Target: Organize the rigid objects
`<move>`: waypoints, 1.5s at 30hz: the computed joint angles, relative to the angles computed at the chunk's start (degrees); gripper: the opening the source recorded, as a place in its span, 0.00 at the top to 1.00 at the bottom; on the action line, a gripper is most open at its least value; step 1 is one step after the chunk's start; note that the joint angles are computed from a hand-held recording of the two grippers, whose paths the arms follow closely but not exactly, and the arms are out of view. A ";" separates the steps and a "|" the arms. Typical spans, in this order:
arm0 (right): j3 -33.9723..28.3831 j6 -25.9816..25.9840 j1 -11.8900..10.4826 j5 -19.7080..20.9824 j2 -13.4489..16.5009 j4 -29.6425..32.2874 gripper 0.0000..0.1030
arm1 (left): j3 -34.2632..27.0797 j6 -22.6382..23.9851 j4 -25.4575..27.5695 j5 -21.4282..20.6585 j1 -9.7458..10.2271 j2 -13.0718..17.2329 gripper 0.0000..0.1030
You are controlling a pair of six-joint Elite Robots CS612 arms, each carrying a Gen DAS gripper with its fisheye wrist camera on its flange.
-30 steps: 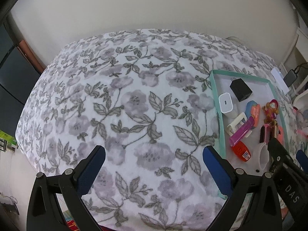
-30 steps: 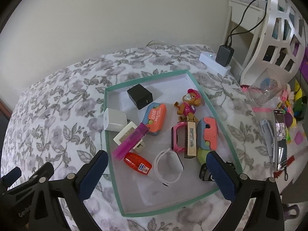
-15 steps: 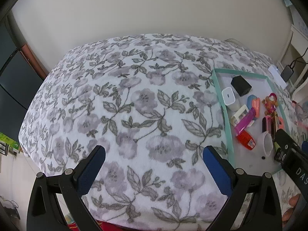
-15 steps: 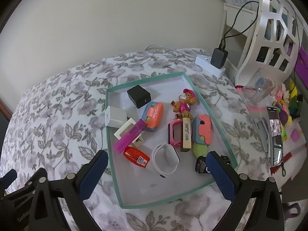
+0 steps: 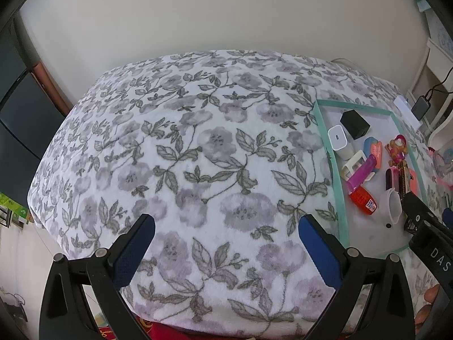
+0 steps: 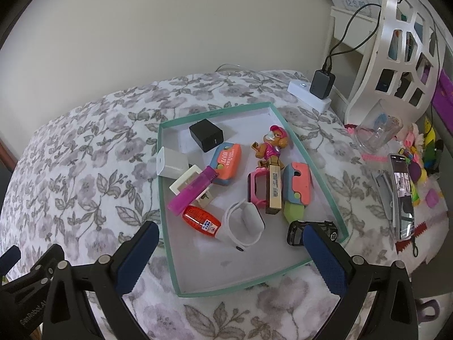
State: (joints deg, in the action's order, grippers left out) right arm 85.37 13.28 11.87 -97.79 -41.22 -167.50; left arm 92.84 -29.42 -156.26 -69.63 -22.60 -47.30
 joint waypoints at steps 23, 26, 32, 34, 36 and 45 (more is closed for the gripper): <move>-0.35 -0.14 0.03 -0.49 0.20 0.42 0.00 | 0.14 -0.09 0.09 0.96 0.08 0.12 0.02; -0.38 -0.19 0.04 -0.54 0.23 0.44 0.00 | 0.03 -0.12 0.35 1.15 0.03 0.10 0.02; -0.44 -0.20 0.02 -0.42 0.25 0.63 0.00 | -0.02 0.01 0.44 1.04 0.07 0.07 0.02; -0.42 -0.28 -0.01 -0.38 0.26 0.73 0.00 | 0.02 0.04 0.53 1.02 0.08 0.03 0.02; -0.37 -0.39 -0.05 -0.39 0.25 0.69 0.00 | -0.07 0.02 0.50 1.08 0.05 0.09 0.02; -0.44 -0.47 -0.01 -0.41 0.29 0.91 0.00 | -0.15 0.01 0.62 1.13 0.03 0.10 0.02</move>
State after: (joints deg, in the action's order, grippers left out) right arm 84.93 12.81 11.86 -98.20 -40.94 -166.59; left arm 92.69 -29.41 -155.64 -68.50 -22.57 -47.20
